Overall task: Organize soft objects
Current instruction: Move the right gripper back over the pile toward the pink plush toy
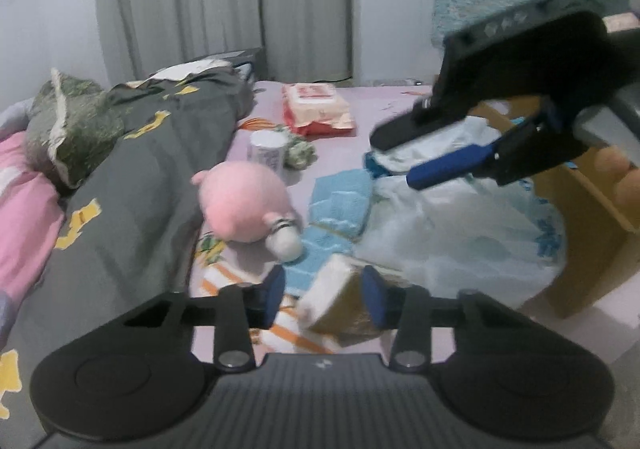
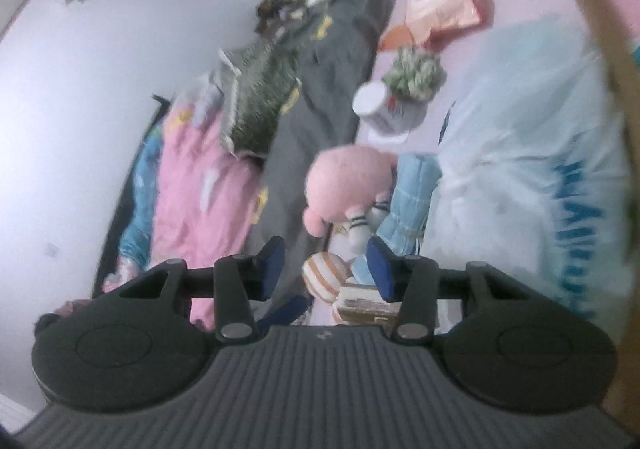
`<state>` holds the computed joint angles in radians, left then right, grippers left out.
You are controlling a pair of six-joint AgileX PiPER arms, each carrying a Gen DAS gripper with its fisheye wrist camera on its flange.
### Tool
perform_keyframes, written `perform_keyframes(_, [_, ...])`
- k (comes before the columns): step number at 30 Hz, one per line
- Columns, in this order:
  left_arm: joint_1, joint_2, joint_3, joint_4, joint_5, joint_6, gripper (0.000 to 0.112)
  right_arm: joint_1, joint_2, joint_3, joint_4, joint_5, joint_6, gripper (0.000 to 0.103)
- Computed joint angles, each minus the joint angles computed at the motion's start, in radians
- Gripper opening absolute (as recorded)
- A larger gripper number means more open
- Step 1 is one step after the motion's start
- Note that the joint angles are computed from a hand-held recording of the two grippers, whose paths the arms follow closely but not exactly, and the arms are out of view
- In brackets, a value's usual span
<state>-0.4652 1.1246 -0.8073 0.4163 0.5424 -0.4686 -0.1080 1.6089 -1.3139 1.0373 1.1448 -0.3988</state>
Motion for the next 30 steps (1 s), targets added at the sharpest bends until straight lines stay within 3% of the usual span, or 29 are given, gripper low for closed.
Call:
perform_keyframes(8, [0.142, 0.067, 0.007, -0.193, -0.048, 0.189, 0.029, 0.165, 0.121, -0.142, -0.251, -0.134, 0.222, 0.039])
perform_keyframes(15, [0.179, 0.086, 0.027, -0.237, -0.097, 0.255, 0.029, 0.249, 0.257, -0.309, -0.461, -0.148, 0.439, 0.039])
perform_keyframes(25, [0.202, 0.097, 0.037, -0.304, -0.137, 0.343, 0.029, 0.294, 0.360, -0.415, -0.515, -0.151, 0.549, 0.044])
perform_keyframes(30, [0.213, 0.095, 0.037, -0.344, -0.138, 0.383, 0.029, 0.315, 0.372, -0.386, -0.524, -0.214, 0.557, 0.044])
